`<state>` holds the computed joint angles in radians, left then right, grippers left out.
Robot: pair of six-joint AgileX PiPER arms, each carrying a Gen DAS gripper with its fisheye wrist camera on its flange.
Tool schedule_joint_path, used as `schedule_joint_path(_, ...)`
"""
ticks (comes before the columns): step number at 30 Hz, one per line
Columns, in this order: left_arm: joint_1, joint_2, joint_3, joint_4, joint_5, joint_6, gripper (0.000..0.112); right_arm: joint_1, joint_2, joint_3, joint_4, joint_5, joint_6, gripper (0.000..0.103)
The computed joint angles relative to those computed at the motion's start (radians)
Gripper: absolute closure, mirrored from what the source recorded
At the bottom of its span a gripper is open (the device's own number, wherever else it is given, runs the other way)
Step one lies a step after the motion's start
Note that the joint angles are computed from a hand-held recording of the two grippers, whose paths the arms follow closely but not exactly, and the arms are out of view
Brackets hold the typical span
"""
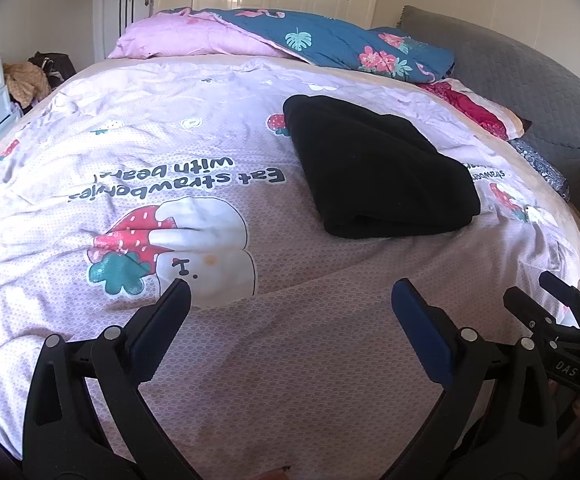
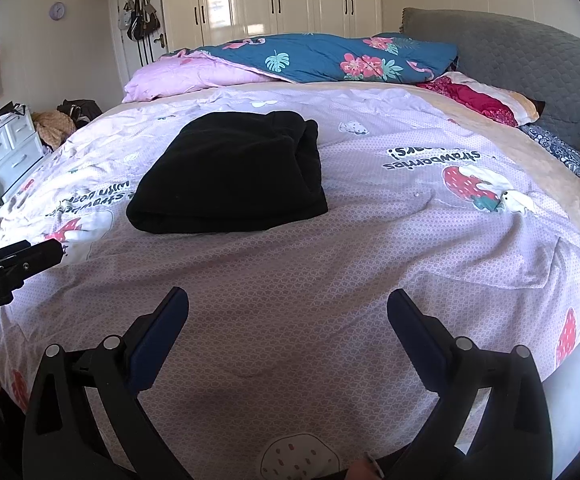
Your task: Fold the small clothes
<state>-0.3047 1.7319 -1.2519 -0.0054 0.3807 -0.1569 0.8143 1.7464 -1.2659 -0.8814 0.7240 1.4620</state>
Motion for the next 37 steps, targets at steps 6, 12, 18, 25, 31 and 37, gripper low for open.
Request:
schedule_joint_path(6, 0.009, 0.0, 0.003, -0.018, -0.002, 0.014, 0.018, 0.0, -0.001, 0.003, -0.004, 0.002, 0.005, 0.004)
schedule_joint_path(12, 0.012, -0.003, 0.007, -0.032, 0.0, 0.022, 0.018, -0.001, -0.001, 0.003, -0.002, 0.002, 0.002, 0.004)
schedule_joint_path(18, 0.01, 0.005, -0.001, 0.009, 0.016, -0.033, 0.018, -0.001, -0.003, 0.005, -0.007, 0.002, 0.006, 0.004)
schedule_joint_path(25, 0.006, 0.004, 0.01, 0.056, 0.012, -0.084, 0.018, 0.001, -0.017, 0.023, -0.032, 0.022, 0.042, 0.004)
schedule_joint_path(31, 0.143, 0.04, -0.055, -0.057, 0.077, 0.013, 0.018, 0.001, -0.145, 0.149, -0.126, 0.194, 0.242, 0.004)
schedule_joint_path(37, 0.432, 0.182, -0.28, 0.177, 0.163, -0.069, 0.018, -0.317, -0.42, 0.472, -0.014, 0.357, 0.279, 0.004)
